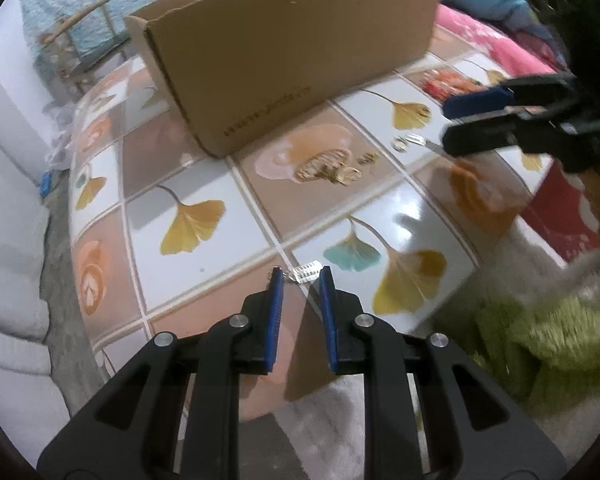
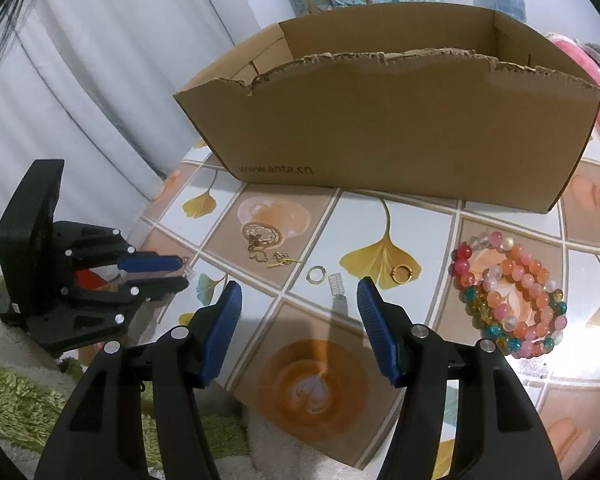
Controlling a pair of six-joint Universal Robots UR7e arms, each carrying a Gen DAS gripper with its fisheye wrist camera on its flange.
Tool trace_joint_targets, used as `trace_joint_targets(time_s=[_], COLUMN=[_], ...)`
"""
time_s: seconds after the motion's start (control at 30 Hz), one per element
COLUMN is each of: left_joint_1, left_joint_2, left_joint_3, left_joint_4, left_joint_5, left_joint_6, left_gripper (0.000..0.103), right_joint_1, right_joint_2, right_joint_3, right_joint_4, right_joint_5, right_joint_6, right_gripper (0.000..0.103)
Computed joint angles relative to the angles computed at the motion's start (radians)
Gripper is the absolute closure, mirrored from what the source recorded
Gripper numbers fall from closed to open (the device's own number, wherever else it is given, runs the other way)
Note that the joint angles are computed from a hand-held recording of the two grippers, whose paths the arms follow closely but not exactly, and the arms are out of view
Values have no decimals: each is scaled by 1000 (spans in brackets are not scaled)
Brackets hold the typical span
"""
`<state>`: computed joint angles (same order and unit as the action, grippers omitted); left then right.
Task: Organize jewelry
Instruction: 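Lower the open left gripper around the small gold rectangular charm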
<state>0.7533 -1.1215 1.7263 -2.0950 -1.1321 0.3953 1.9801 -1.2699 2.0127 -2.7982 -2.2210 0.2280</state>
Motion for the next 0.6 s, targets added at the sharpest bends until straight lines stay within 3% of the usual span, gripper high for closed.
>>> trace_joint_targets(time_s=[0.13, 0.4, 0.6], left_joint_1=[3, 2, 6], left_joint_2=[15, 13, 12], left_joint_3=[-6, -15, -13], left_joint_4=[-23, -4, -8], left_joint_5=[5, -4, -16], left_joint_6=[-76, -60, -56], left_gripper=[86, 86, 86], right_joint_1=[-3, -7, -11], right_joint_2=[5, 29, 65], right_joint_3=[-6, -26, -70], right_joint_4=[0, 23, 85], right_joint_5=[3, -17, -69], right_joint_6=[-4, -26, -76], right_gripper=[44, 45, 70])
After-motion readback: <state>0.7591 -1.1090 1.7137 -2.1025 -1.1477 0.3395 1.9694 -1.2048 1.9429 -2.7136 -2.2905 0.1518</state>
